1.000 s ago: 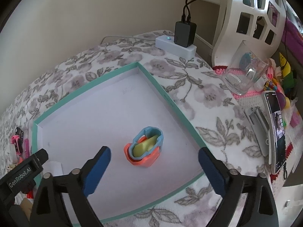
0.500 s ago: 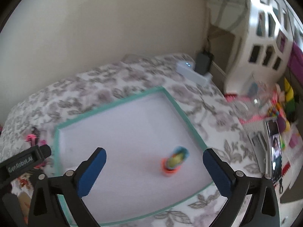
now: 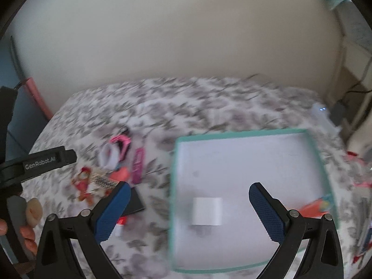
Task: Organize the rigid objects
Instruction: 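Move the left tool to the orange toy dog while the right tool approaches the black plug adapter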
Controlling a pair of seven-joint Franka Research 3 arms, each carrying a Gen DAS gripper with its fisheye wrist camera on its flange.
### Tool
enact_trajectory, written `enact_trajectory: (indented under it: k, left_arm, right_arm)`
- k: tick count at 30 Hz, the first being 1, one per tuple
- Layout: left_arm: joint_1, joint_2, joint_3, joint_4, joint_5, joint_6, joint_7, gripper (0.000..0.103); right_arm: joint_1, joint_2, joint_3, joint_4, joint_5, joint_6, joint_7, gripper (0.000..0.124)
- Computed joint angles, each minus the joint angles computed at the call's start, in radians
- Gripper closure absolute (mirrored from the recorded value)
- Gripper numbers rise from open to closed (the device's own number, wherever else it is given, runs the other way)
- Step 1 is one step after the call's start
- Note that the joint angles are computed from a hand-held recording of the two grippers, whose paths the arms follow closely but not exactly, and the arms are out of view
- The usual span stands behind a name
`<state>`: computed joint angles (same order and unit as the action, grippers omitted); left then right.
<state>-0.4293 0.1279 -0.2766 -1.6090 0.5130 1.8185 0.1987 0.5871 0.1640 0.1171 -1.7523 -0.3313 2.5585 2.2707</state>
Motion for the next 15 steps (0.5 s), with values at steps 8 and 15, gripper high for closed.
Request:
enact_trajectory:
  k: [8, 15]
  left_arm:
    - [0.079, -0.127, 0.019, -0.235, -0.141, 0.171, -0.024, 0.005]
    - [0.123, -0.173, 0.024, -0.346, -0.218, 0.282, -0.029, 0.005]
  right_arm:
    - [0.011, 0.103, 0.039, 0.093, 0.199, 0.000, -0.161, 0.021]
    - [0.043, 0.201, 0.037, 0.199, 0.309, -0.060, -0.270, 0.023]
